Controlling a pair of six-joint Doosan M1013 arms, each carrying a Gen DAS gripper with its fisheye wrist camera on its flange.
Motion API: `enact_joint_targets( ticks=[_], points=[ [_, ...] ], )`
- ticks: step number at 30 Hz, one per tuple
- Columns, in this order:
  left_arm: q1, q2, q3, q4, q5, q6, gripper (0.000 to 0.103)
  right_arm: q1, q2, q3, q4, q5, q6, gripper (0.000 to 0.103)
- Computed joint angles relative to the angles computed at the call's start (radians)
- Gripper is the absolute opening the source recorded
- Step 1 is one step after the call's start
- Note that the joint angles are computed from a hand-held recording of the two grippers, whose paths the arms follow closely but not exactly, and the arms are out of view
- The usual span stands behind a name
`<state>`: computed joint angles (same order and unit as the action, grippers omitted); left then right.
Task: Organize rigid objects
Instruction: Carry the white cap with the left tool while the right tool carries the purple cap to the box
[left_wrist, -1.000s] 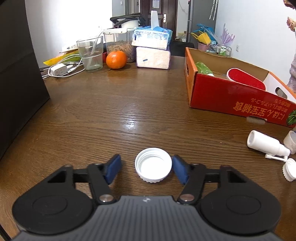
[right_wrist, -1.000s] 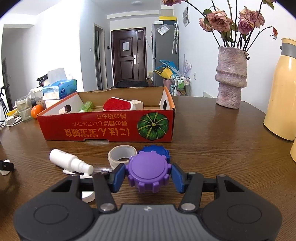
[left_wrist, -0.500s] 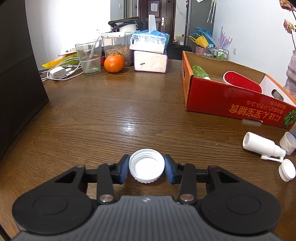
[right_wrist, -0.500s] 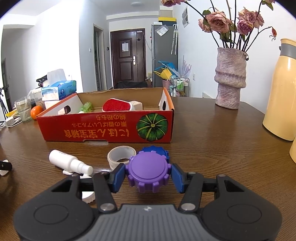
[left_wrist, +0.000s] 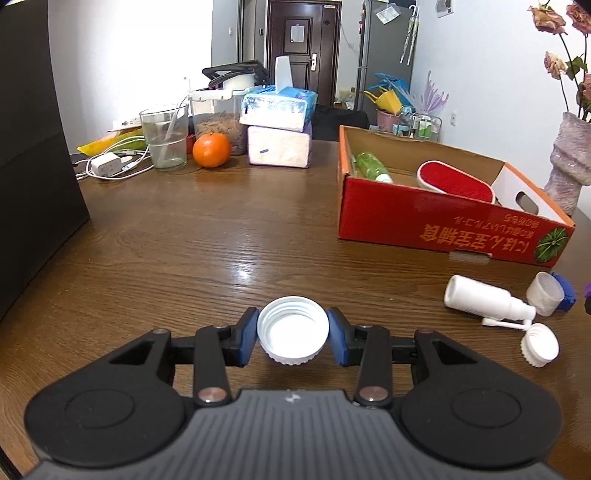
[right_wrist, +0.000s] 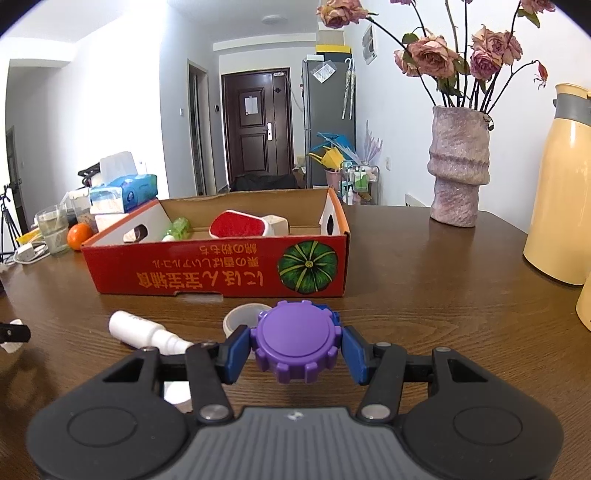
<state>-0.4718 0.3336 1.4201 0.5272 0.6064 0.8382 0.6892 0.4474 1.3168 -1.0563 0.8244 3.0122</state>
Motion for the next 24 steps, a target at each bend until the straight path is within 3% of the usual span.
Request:
enact_joint_targets(
  ticks=[24],
  points=[
    [-0.028, -0.014, -0.042, 0.046, -0.066, -0.01, 0.041, 0.01, -0.014, -0.021, -0.124, -0.017, 0.072, 0.053]
  ],
)
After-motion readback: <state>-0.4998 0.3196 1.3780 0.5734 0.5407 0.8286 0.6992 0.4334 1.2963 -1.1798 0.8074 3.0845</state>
